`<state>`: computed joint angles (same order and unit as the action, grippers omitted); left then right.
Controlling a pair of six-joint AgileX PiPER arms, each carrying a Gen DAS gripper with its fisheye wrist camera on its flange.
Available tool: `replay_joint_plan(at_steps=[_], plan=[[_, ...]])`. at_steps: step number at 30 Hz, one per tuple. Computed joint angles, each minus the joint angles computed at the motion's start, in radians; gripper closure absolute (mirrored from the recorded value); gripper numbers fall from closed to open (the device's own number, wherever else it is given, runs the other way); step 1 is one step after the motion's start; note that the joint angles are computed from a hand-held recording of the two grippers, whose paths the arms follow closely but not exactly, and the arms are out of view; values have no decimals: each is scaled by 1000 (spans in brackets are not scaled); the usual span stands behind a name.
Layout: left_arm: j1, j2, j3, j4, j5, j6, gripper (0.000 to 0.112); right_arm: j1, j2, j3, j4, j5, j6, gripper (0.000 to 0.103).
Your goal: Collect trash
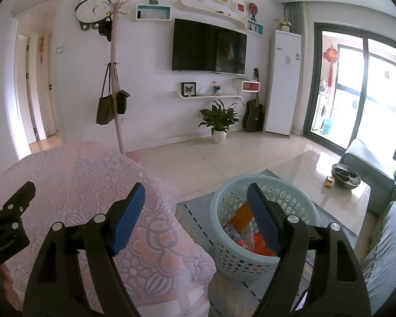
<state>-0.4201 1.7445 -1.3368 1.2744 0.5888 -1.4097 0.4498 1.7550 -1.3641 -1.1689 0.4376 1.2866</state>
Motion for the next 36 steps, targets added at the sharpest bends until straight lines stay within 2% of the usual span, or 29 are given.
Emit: replay_joint_plan(at_steps=[12,21,27,36], plan=[[-15,-80,61,-50,41,0,17,34,-50,33,-28,18,26,28],[-41,-131,93,-31,89,-11,17,59,-81,51,-51,31,45,28],[-71,-161,113,-2,163,-51,17,76,-98,54,-45,40,35,28],[-36,-196,137,-49,164,-13,17,111,-91,36,-40,59,25,28]])
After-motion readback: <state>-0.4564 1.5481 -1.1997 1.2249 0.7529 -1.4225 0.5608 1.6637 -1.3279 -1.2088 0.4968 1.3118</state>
